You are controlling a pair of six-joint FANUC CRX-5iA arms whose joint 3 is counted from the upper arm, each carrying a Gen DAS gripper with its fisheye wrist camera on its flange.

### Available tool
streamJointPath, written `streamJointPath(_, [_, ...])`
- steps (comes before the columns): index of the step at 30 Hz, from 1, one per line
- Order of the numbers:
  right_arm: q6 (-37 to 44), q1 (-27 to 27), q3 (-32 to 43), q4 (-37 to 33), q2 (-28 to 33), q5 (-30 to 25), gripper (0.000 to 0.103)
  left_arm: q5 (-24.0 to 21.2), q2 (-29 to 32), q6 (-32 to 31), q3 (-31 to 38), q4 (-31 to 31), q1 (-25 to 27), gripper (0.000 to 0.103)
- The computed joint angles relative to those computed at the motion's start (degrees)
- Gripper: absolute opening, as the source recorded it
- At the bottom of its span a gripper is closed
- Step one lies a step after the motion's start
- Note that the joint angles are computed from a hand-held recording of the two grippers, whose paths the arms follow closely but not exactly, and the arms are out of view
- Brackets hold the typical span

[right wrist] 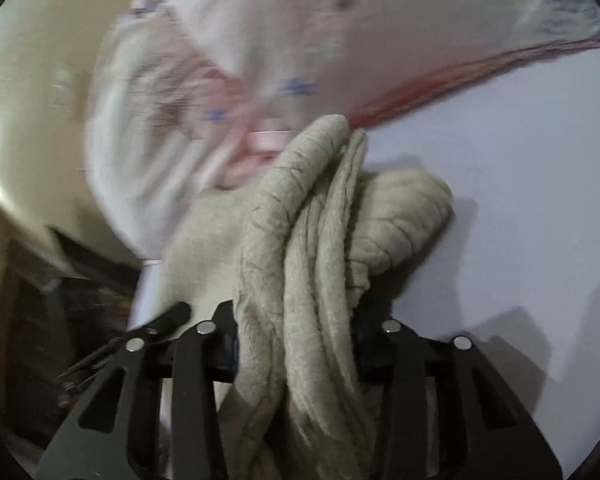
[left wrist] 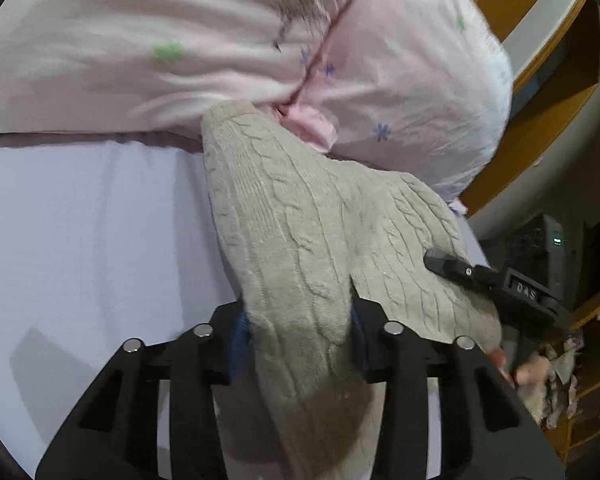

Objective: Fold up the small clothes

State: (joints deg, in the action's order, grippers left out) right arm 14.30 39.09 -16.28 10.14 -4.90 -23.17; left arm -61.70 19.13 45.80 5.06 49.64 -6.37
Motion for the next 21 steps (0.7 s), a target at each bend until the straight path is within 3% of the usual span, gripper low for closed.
streamJointPath(2, [11.12,-0.52,3.74,-11.25,1.58,1.26,0.038,3.38,-2.51,-1.71,-2.35,-1.08,1.62,0.042])
streamJointPath(4, [13.33,-0.01,8.26,-13.31,5.18,-2.84,0.041,5.59,-3.09,-0.57,-2.56,-3.84,2.29,0.045])
streamJointPath(5, [10.81,0.55,9.72,-9.85,6.40,-7.03,0.043,6.07,-3.26,0.11,-2.72,-4.72,2.51,0.050])
streamJointPath(8, [-3.35,4.03,7.91,6.56,6.16,-15.05,0.064,12.73,-8.44,-0.33,-8.05,-7.36,2.92,0.068])
streamJointPath(11, [-14.57,10.27,8.32,21.78,6.58,-31.14,0.075,17.89,-14.54,-0.79,-13.28,-11.96,2.90,0.081])
streamJointPath(14, [-17.95,15.70,10.21,28.51,7.76,-43.56,0.079,19.35,-18.54,-0.07,-16.55,-16.37,3.05,0.098])
streamJointPath(16, [-18.49,18.63,12.66,30.63,9.70,-52.02,0.093,20.50,-20.55,2.83,-17.70,-21.57,2.26,0.102])
streamJointPath(18, [-20.16,20.78,11.19,31.23,8.31,-53.12,0.101,21.48,-22.92,2.97,-20.30,-23.36,2.15,0.102])
streamJointPath(21, [-23.21,24.26,4.89,32.50,3.07,-46.38,0.101,20.87,-24.49,1.44,-22.72,-22.62,2.43,0.102])
